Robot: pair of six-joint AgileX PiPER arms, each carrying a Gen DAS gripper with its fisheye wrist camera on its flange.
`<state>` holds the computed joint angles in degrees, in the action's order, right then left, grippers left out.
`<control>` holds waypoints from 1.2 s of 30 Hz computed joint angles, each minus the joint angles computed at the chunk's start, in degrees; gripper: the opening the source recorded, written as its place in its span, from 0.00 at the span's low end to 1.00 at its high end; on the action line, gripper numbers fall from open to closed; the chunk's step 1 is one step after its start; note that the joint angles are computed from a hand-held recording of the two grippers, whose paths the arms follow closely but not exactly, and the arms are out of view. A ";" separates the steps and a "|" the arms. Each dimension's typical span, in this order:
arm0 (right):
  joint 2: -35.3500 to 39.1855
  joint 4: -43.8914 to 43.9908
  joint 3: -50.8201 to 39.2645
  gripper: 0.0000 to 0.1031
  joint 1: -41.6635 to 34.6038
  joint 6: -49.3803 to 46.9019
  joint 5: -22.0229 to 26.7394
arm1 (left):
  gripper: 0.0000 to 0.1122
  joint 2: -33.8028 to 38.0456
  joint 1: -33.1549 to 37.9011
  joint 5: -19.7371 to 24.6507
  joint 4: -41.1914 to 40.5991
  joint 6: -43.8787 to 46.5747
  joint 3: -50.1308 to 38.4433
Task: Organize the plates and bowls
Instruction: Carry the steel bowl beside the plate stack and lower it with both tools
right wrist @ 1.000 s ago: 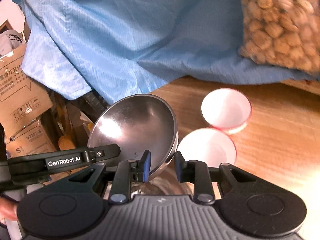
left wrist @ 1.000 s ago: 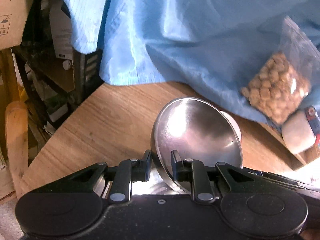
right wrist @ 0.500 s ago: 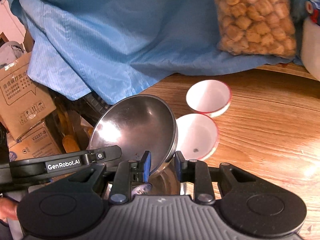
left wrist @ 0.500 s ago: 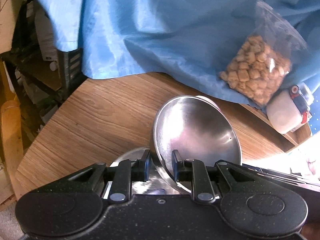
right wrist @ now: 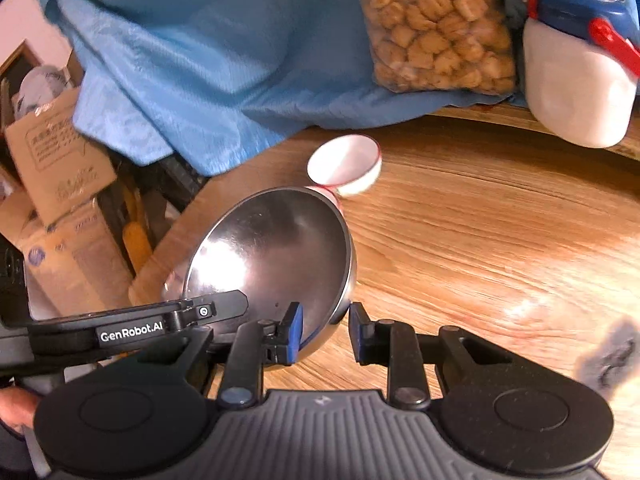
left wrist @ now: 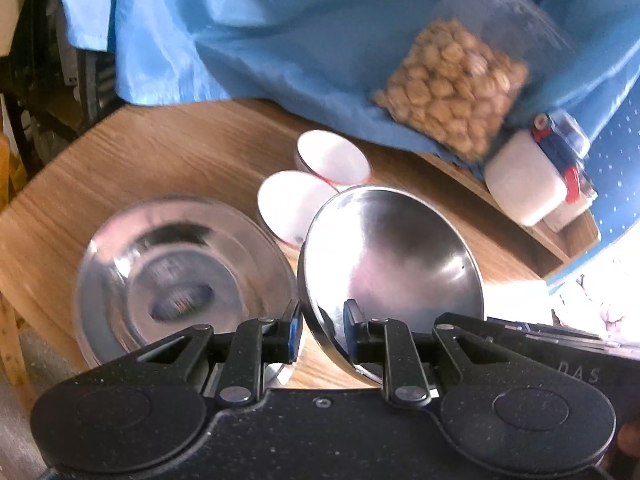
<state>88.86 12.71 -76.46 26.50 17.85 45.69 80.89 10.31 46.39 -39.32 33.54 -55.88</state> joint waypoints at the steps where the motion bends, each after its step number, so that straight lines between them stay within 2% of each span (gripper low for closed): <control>1: -0.55 1.22 0.53 0.27 -0.95 -2.36 0.76 | 0.20 -1.18 -1.26 -0.93 0.82 -1.94 1.35; 9: -3.85 10.98 6.07 0.27 -9.15 -20.98 6.97 | 0.20 -9.04 -13.29 -9.24 11.89 -23.72 10.44; 18: -3.65 15.07 8.36 0.27 -15.28 -32.45 10.68 | 0.20 -9.47 -24.94 -14.90 25.94 -46.43 13.26; 30: -0.66 15.92 7.83 0.27 -17.41 -37.22 10.56 | 0.21 -6.39 -30.58 -18.86 35.79 -60.96 13.77; 36: -0.46 16.89 8.42 0.32 -17.46 -37.62 9.61 | 0.26 -5.79 -31.10 -18.34 38.17 -62.30 13.15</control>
